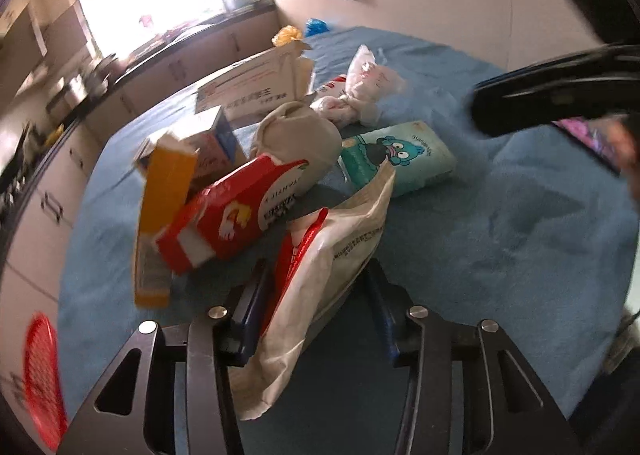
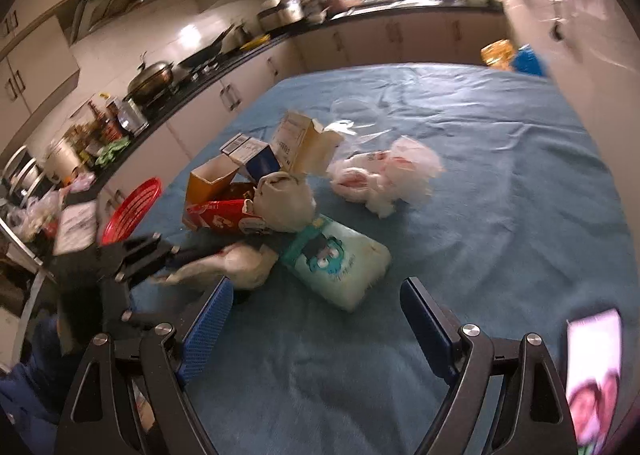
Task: Collect trash
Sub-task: 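Grasp the white-and-red plastic bag with left tool while right tool grasps green wipes pack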
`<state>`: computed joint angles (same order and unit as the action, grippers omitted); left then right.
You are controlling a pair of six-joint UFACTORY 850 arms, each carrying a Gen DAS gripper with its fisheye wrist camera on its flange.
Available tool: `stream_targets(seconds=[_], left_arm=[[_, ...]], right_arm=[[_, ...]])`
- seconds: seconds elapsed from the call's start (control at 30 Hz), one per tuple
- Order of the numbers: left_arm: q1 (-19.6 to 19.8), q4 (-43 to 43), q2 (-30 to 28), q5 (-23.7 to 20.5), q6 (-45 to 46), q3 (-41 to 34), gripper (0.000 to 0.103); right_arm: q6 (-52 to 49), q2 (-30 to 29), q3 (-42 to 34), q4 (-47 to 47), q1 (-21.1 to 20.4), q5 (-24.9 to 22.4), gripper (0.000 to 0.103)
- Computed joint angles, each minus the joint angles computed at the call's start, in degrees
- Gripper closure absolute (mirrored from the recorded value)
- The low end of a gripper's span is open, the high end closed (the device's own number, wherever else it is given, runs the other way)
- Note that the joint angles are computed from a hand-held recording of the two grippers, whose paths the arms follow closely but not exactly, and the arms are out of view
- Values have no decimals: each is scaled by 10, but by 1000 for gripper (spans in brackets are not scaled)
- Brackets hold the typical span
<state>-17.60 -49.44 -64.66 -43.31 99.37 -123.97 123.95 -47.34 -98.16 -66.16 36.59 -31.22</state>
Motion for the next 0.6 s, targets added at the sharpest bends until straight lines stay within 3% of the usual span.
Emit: stream_targets(seconds=[0.17,0.4,0.5,0.6], left_arm=[[25,-19,2,-67,-39,-7,58],[47,-51,6,-84,-63,-3,58],[52,-56,-4,-93,-91,-24,58],[58,-56,-19,-101,-116,-51,58]], right_arm=[[-107,-30,-37,71,-37,41,14],[-203,-56,-61,162,-58,99,20],[-273,-68,-83,203,-43,79,24],[-358,-102,-146,259,-27,12,25]])
